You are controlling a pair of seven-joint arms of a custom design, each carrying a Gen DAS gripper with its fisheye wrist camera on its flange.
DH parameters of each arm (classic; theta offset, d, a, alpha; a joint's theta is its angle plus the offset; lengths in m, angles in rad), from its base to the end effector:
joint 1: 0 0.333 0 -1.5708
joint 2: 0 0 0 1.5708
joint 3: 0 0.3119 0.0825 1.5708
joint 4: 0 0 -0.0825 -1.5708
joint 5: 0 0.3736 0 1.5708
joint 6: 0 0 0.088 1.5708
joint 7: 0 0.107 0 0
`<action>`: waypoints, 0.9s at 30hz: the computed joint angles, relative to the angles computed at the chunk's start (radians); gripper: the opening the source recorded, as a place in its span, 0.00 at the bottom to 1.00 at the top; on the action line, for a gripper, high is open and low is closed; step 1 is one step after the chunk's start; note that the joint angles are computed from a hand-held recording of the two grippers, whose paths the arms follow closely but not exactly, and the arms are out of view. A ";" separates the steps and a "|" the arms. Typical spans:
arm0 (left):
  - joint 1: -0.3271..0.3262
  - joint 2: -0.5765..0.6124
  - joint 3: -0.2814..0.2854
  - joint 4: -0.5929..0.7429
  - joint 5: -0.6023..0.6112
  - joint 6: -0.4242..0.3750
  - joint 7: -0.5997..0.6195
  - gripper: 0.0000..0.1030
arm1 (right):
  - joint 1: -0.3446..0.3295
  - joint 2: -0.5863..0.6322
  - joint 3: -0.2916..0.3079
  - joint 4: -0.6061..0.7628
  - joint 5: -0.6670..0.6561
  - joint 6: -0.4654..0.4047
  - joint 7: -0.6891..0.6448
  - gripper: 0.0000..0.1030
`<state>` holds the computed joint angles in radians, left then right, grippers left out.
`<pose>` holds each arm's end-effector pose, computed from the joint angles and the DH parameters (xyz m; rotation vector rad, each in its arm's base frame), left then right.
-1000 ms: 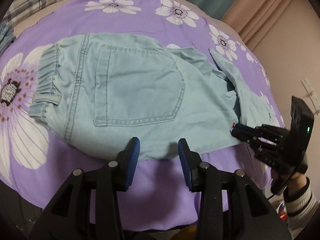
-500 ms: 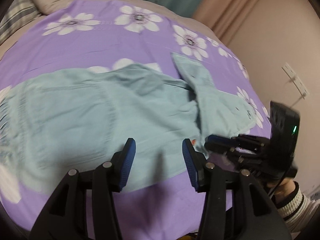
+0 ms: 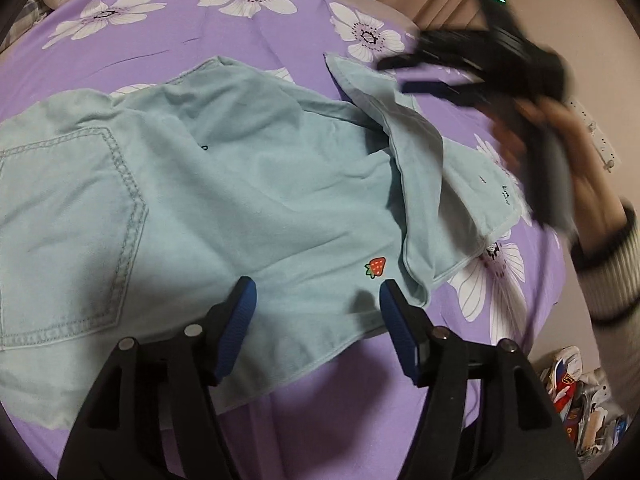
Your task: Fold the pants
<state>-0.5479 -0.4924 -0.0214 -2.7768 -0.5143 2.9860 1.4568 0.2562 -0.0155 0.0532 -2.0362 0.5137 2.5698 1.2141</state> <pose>0.3488 -0.1821 0.4332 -2.0549 2.0066 -1.0812 0.5548 0.1692 0.5107 -2.0093 1.4685 -0.1546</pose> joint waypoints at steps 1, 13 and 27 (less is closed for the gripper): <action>-0.013 0.000 0.011 -0.001 -0.007 0.004 0.009 0.66 | 0.001 0.052 0.003 0.062 -0.055 -0.020 0.056 0.46; -0.076 0.036 0.054 0.025 -0.092 0.037 0.094 0.81 | 0.070 0.312 -0.018 0.339 -0.556 -0.108 0.465 0.16; 0.126 0.066 -0.135 0.087 0.141 -0.081 -0.124 0.81 | -0.019 -0.270 -0.102 -0.217 0.498 0.217 -0.308 0.04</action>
